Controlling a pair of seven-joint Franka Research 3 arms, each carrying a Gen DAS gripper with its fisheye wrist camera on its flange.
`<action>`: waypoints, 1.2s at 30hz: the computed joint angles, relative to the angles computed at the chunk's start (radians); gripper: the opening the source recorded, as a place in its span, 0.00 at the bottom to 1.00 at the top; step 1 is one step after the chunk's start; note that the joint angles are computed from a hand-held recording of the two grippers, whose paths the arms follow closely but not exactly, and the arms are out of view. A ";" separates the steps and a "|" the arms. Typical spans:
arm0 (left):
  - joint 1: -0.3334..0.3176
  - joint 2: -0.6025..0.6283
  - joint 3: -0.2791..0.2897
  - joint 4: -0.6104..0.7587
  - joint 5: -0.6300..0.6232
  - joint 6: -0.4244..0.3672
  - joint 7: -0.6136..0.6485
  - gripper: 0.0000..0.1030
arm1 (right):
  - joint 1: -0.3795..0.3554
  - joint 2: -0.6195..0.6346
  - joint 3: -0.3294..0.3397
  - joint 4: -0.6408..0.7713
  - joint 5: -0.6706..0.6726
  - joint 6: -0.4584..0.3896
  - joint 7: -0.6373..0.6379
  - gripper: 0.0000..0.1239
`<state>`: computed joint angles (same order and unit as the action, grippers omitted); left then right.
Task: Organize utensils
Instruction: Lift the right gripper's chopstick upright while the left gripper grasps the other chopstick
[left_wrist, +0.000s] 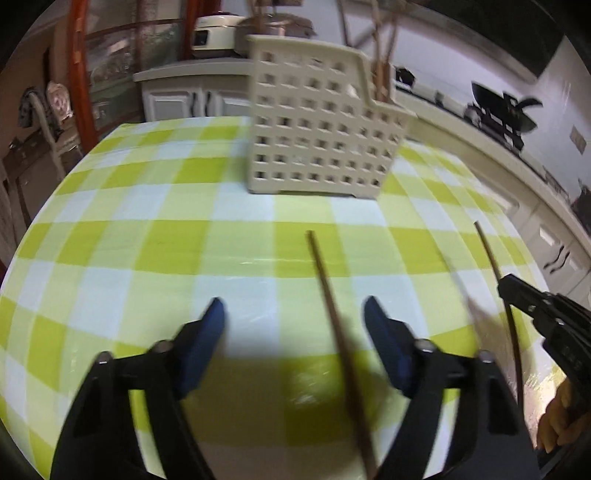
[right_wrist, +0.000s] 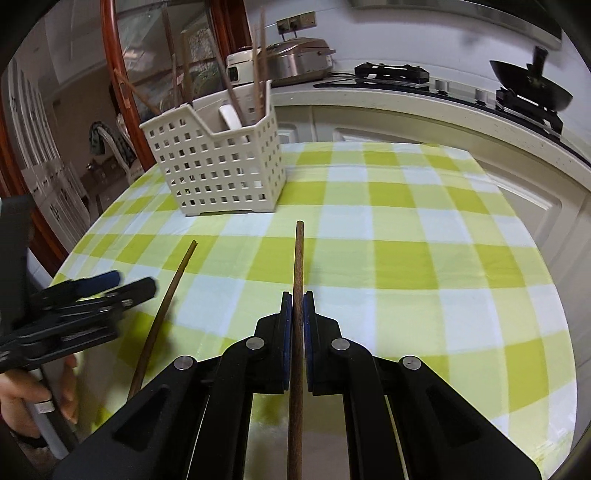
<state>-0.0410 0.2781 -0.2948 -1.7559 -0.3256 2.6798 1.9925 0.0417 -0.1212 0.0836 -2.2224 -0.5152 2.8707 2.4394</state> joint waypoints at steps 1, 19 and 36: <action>-0.014 0.007 0.004 0.004 0.024 0.005 -0.011 0.56 | 0.000 -0.007 -0.004 -0.010 0.007 0.010 -0.005 0.05; -0.032 0.034 -0.015 -0.002 0.198 0.052 -0.067 0.06 | -0.034 -0.023 0.024 -0.060 0.127 0.078 -0.101 0.05; 0.102 -0.176 -0.083 -0.103 -0.569 0.057 0.516 0.06 | -0.041 0.002 0.072 0.054 -0.116 0.117 0.055 0.05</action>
